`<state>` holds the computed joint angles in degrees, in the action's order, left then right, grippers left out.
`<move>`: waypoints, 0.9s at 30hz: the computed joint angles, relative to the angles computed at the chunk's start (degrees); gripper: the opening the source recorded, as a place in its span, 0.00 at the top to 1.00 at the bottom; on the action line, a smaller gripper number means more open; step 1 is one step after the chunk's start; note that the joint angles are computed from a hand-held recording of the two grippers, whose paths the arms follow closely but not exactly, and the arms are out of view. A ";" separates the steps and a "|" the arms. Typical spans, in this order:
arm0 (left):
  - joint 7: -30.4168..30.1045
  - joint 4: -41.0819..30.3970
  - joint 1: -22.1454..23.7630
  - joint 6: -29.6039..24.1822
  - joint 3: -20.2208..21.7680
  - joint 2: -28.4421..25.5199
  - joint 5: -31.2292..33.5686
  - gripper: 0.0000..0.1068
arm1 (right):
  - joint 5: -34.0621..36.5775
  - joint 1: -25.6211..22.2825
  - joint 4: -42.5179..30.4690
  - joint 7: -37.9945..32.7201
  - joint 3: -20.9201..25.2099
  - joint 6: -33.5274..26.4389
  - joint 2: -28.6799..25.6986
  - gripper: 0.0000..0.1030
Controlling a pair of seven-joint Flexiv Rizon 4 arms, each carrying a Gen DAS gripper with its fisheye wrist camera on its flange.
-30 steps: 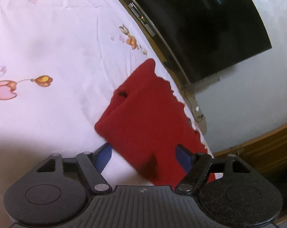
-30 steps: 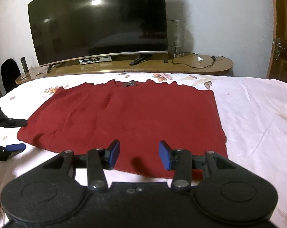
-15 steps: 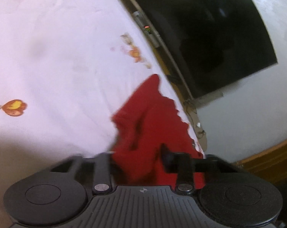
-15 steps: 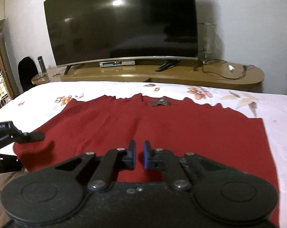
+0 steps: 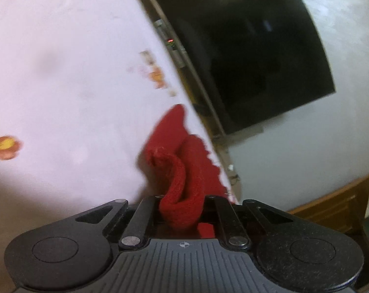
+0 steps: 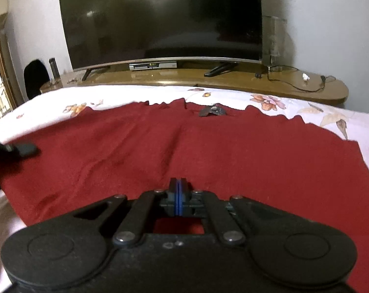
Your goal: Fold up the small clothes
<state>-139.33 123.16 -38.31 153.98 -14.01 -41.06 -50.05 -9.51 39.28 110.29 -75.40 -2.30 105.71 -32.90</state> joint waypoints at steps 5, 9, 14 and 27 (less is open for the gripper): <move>2.53 -2.13 -0.91 2.40 1.32 -0.15 2.29 0.92 | -0.90 -4.04 -0.84 0.92 4.20 0.27 -0.72 1.00; 13.07 -9.28 0.64 0.21 2.57 1.08 11.32 0.92 | -2.99 -12.05 -2.34 4.00 12.51 -0.38 -2.04 1.00; 25.04 -21.75 2.92 -13.03 1.17 0.44 22.17 0.92 | -1.06 -17.03 0.31 10.44 15.56 2.43 -0.10 0.94; 28.96 -49.13 0.33 -52.18 1.14 -13.30 30.41 0.68 | 2.85 -28.89 14.61 24.70 13.21 12.99 9.64 0.58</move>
<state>-110.37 74.03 -37.97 101.80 -12.87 -54.37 -19.65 -6.66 10.40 124.90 -50.70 10.91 118.70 -23.26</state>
